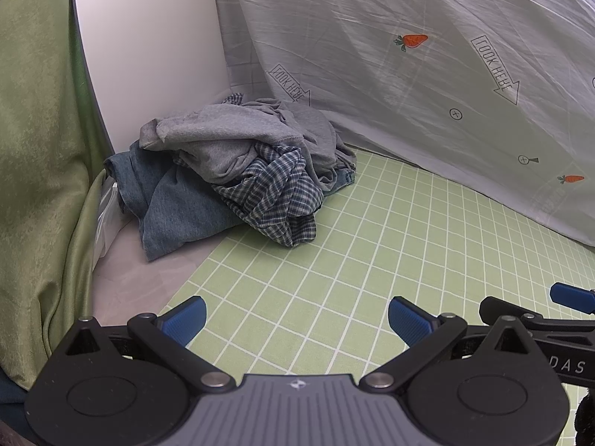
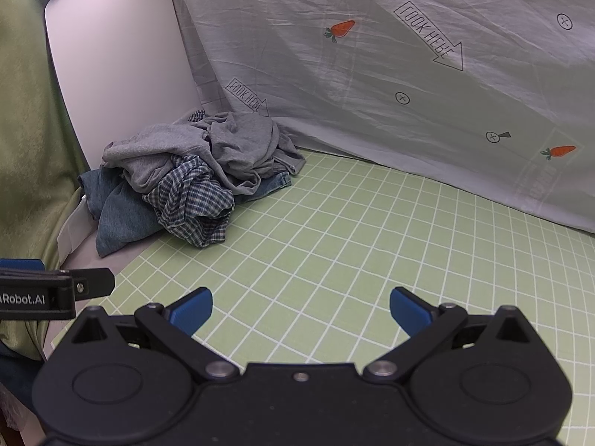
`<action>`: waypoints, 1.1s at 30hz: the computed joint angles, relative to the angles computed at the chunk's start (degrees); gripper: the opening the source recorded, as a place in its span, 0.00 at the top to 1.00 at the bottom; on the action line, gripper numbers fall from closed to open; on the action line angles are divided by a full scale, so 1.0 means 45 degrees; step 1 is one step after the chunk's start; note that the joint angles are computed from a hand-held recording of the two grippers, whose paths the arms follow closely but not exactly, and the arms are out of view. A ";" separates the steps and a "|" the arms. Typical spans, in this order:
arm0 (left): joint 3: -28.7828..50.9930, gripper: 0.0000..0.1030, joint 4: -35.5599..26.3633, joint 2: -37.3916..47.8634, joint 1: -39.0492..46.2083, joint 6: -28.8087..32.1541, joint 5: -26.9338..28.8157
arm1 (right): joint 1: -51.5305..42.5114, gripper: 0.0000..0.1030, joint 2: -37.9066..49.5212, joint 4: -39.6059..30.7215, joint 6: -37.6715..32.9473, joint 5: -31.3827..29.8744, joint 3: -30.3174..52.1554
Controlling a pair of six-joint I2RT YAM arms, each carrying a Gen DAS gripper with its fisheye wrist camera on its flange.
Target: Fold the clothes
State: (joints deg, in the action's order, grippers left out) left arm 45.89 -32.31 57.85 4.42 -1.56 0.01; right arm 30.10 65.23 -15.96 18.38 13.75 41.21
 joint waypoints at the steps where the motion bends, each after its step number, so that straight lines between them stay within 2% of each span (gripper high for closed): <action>1: 0.0006 0.00 -0.0015 0.0001 0.0016 0.0011 0.0008 | 0.0007 0.00 0.0000 0.0005 0.0009 0.0001 -0.0006; 20: 0.0172 0.00 -0.0054 0.0466 0.0177 0.0026 0.0030 | -0.0030 0.00 0.0803 0.0013 -0.0264 -0.0305 0.0425; 26: 0.0829 0.00 0.0161 0.1671 0.0564 -0.0218 0.0706 | -0.0423 0.00 0.1740 0.0335 -0.0811 -0.0719 0.1092; 33: 0.2811 0.01 0.0728 0.4420 0.1502 -0.0102 0.1339 | -0.1218 0.00 0.4318 0.0915 -0.1369 -0.1461 0.3186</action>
State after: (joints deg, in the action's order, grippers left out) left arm 58.54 -29.04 77.75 11.17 -2.01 6.04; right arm 24.62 84.66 -11.84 12.22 7.17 55.55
